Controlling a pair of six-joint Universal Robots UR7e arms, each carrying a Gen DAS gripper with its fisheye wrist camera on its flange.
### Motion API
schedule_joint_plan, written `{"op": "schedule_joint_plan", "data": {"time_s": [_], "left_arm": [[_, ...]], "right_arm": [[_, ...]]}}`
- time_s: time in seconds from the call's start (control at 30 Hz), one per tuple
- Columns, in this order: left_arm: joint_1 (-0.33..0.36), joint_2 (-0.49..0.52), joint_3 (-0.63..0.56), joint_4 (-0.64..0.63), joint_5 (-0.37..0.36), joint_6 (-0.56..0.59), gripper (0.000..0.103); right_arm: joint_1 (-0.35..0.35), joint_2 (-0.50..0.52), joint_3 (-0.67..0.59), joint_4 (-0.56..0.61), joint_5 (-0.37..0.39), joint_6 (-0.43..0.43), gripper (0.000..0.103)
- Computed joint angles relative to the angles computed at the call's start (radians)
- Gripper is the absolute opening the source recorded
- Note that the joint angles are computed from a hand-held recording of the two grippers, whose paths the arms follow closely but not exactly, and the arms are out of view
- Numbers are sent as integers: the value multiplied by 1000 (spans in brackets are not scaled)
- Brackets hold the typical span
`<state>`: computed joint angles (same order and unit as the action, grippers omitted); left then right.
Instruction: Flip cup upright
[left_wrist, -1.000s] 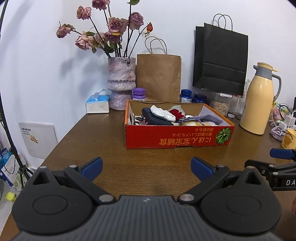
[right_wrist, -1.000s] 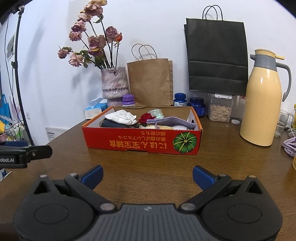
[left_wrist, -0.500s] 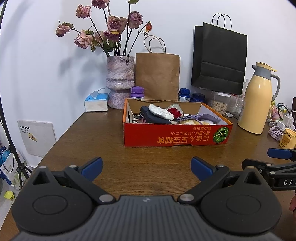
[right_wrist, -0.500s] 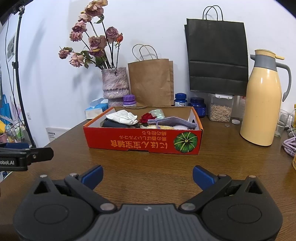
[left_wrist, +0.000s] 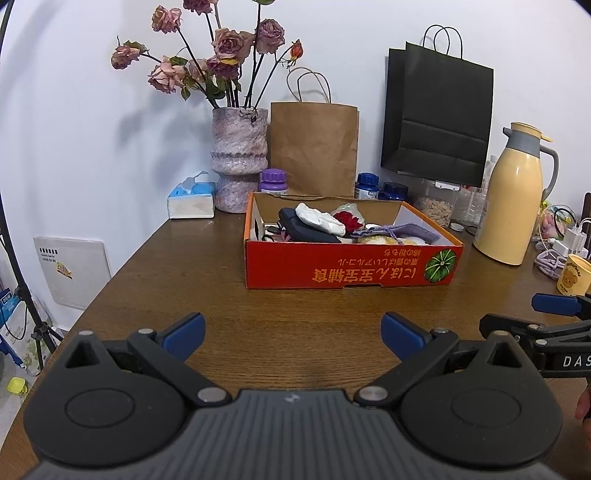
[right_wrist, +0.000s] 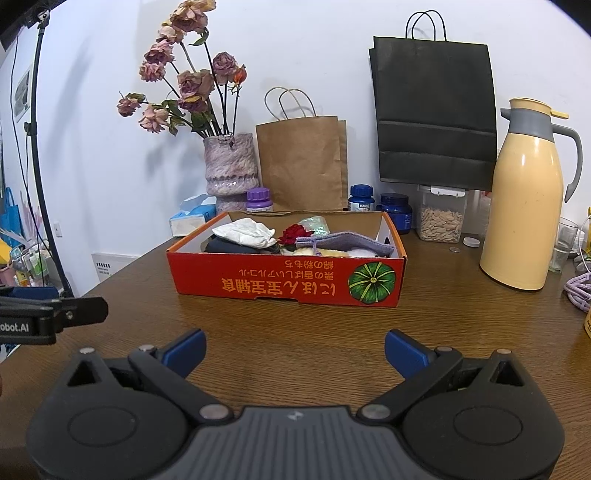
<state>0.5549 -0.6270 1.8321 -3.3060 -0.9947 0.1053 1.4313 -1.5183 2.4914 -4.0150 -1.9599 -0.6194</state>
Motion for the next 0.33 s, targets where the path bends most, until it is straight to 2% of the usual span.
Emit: {"op": "schedule_joint_plan", "data": {"time_s": [0.33], "left_arm": [[2,-3,13,-7,-14,2,103]], "right_arm": [[2,0,0,3,-2,0,103]]}}
